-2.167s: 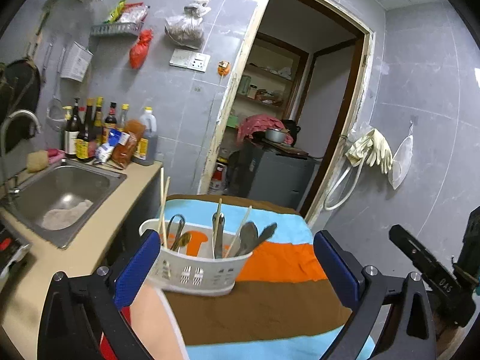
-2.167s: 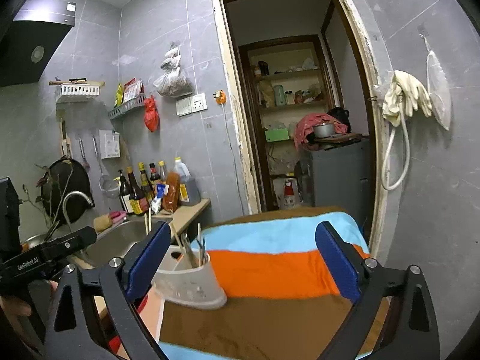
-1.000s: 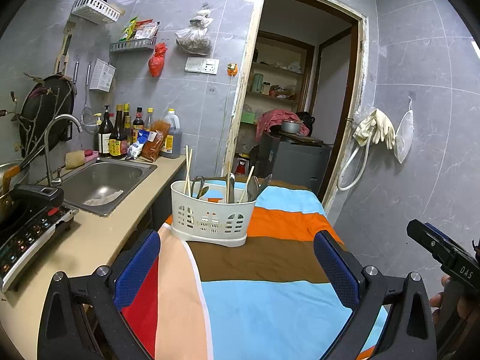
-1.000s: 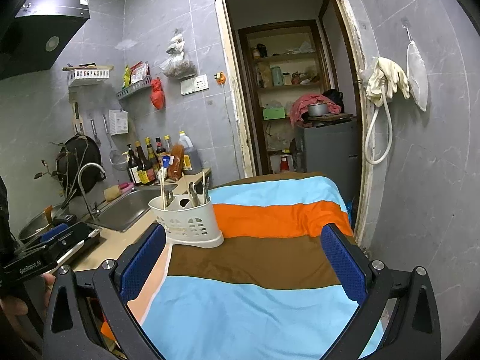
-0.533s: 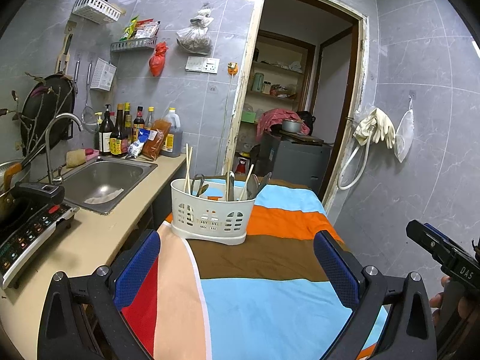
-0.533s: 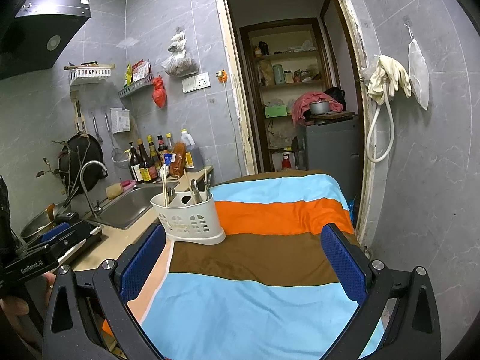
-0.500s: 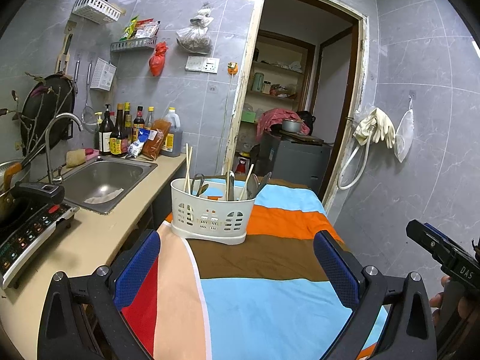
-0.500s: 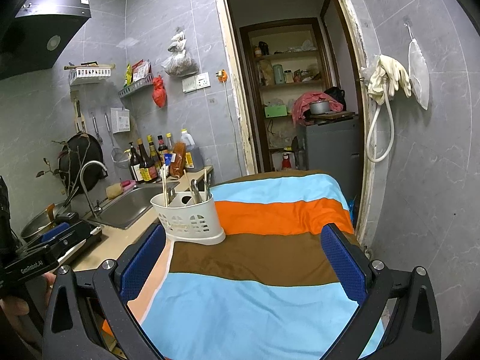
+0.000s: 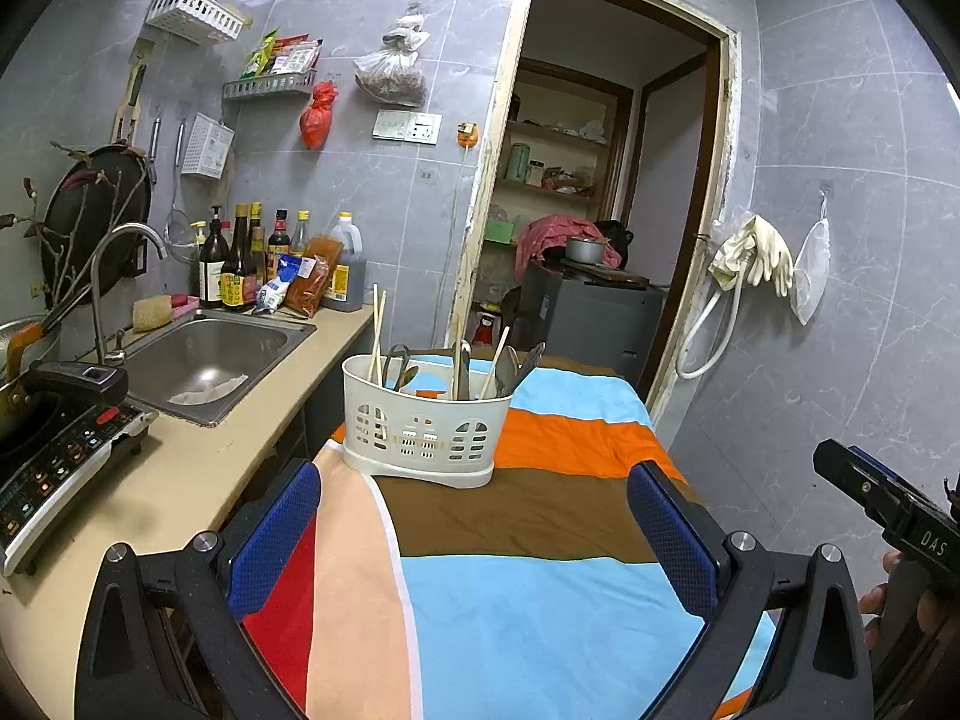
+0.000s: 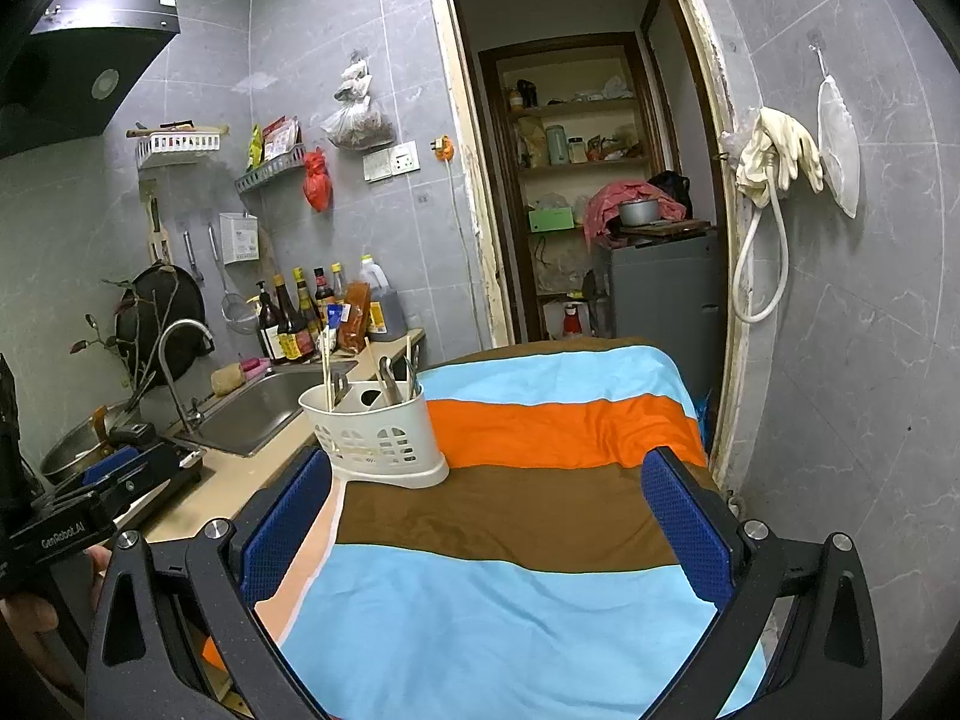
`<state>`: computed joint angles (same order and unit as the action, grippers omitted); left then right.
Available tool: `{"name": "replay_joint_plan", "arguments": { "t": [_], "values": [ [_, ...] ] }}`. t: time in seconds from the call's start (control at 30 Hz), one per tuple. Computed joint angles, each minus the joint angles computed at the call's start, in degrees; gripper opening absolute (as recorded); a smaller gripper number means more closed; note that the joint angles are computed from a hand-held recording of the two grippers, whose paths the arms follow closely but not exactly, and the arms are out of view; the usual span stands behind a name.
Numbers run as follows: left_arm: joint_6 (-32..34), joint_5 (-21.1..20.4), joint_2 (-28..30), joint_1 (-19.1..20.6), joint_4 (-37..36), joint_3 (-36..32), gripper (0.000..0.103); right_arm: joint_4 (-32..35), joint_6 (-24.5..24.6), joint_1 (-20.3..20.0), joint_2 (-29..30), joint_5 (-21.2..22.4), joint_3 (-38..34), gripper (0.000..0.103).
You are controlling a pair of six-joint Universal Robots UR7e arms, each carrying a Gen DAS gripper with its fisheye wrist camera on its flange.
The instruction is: Organize utensils
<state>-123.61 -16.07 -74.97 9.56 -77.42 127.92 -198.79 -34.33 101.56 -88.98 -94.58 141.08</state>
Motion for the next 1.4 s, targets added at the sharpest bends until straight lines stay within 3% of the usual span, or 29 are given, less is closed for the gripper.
{"name": "replay_joint_plan", "arguments": {
  "t": [1.4],
  "values": [
    [0.3, -1.8, 0.4, -1.1, -2.8, 1.2, 0.103, 0.0, 0.2, -0.9, 1.9, -0.8, 0.0, 0.101]
  ]
}}
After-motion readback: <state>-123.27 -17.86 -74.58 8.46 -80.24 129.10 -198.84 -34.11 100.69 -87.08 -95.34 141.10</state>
